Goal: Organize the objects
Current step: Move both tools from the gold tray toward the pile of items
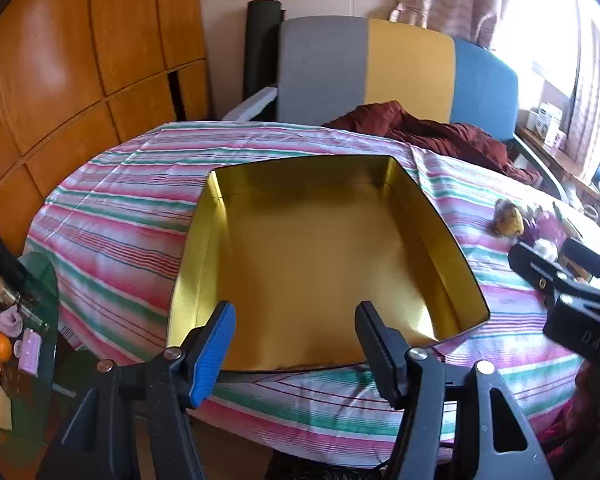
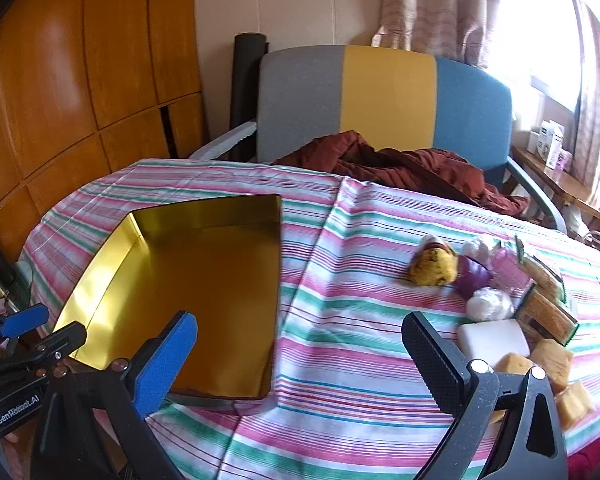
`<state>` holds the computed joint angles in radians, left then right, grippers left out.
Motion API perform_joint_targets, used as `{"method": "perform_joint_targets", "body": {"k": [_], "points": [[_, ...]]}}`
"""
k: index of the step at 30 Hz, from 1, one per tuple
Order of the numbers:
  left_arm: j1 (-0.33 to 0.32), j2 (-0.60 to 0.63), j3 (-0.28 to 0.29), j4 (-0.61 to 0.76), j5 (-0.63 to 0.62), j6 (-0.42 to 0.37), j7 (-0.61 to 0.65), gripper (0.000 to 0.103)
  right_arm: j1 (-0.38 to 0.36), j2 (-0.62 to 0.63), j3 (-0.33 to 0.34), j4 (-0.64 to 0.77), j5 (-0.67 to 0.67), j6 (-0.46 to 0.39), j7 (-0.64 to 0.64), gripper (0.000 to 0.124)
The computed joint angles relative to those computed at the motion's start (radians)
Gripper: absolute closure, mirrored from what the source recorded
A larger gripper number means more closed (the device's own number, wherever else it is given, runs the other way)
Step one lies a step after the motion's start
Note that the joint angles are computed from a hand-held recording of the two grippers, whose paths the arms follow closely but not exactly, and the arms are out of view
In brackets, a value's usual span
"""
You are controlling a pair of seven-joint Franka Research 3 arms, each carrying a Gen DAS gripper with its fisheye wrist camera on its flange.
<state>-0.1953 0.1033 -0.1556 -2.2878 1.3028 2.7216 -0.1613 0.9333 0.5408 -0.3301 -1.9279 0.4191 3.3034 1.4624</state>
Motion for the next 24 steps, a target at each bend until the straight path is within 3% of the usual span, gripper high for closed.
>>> {"method": "perform_joint_targets", "body": {"k": [8,14,17,20,24], "points": [[-0.01,0.041,0.004,0.037,-0.013,0.039,0.053,0.04,-0.067,-0.042,0.033,-0.045,0.019,0.004,0.004,0.021],[-0.024,0.073,0.011,0.069,-0.034,0.065,0.106,0.036,-0.067,-0.062,-0.004,-0.074,0.035,0.006,0.006,0.021],[-0.033,0.093,0.016,0.091,-0.032,0.089,0.136,0.031,-0.129,-0.085,0.037,-0.091,0.024,0.011,-0.006,0.021],[-0.036,0.112,0.026,0.107,-0.039,0.145,0.159,0.031,-0.156,-0.108,0.035,-0.11,0.033,0.007,-0.005,0.021],[-0.043,0.146,0.035,0.142,-0.07,0.209,0.212,0.031,-0.091,-0.127,-0.091,-0.142,0.064,-0.014,0.022,0.021]]}}
